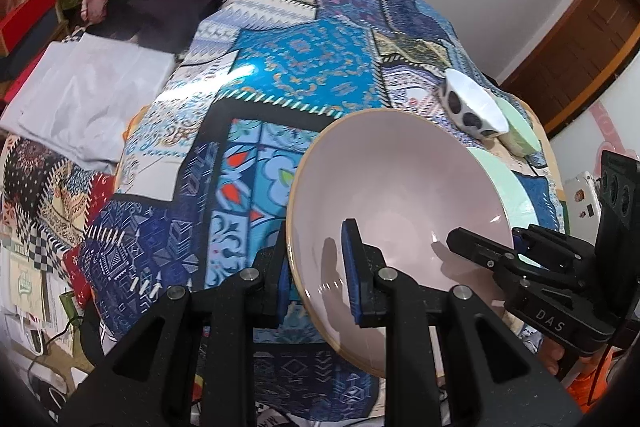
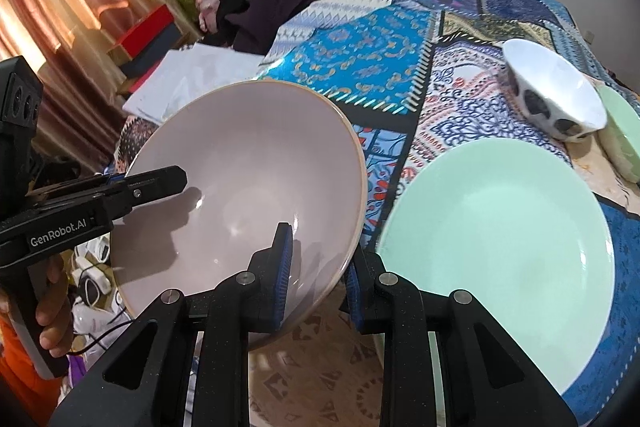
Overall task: Organize plates and bowls
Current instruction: 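Lift the pale pink bowl with the left tool and carry it beside the plate stack, then lower the pale pink bowl onto the quilt and open the left tool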
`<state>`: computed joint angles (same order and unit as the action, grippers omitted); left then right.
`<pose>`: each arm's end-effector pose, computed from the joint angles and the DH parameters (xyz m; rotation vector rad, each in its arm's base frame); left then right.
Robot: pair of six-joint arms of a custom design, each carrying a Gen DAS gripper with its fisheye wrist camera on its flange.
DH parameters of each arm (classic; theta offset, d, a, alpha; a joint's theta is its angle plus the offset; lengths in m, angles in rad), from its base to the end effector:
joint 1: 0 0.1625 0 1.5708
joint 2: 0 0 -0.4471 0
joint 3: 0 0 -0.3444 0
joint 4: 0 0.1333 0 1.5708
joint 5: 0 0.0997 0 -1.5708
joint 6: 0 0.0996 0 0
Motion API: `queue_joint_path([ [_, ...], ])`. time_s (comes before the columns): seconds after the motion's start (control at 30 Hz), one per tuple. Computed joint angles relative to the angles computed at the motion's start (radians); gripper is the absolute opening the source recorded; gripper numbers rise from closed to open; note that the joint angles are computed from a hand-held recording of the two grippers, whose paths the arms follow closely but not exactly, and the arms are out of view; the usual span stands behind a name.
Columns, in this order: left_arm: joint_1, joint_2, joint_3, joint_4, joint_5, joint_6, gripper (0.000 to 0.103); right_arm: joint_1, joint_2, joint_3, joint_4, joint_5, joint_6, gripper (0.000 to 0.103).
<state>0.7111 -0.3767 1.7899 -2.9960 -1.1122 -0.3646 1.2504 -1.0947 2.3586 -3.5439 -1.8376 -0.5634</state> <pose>-0.3165 -0.5068 -0.1013 0.6696 2.6650 -0.3820 -0.0392 -0.4581 0.2236 0.1810 -2.5143 0.6981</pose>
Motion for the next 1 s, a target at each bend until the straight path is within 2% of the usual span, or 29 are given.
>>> queue_joint_path([
  [0.43, 0.054, 0.022, -0.013, 0.018, -0.006, -0.019, 0.022, 0.015, 0.054, -0.047, 0.027, -0.055, 0.009, 0.022],
  [0.7, 0.060, 0.030, -0.017, 0.018, -0.007, -0.025, 0.022, 0.009, 0.034, -0.037, 0.044, -0.035, 0.009, 0.025],
  [1.0, 0.034, 0.017, -0.006, 0.041, 0.038, -0.032, 0.023, 0.000, -0.024, 0.005, 0.000, 0.007, -0.018, 0.027],
])
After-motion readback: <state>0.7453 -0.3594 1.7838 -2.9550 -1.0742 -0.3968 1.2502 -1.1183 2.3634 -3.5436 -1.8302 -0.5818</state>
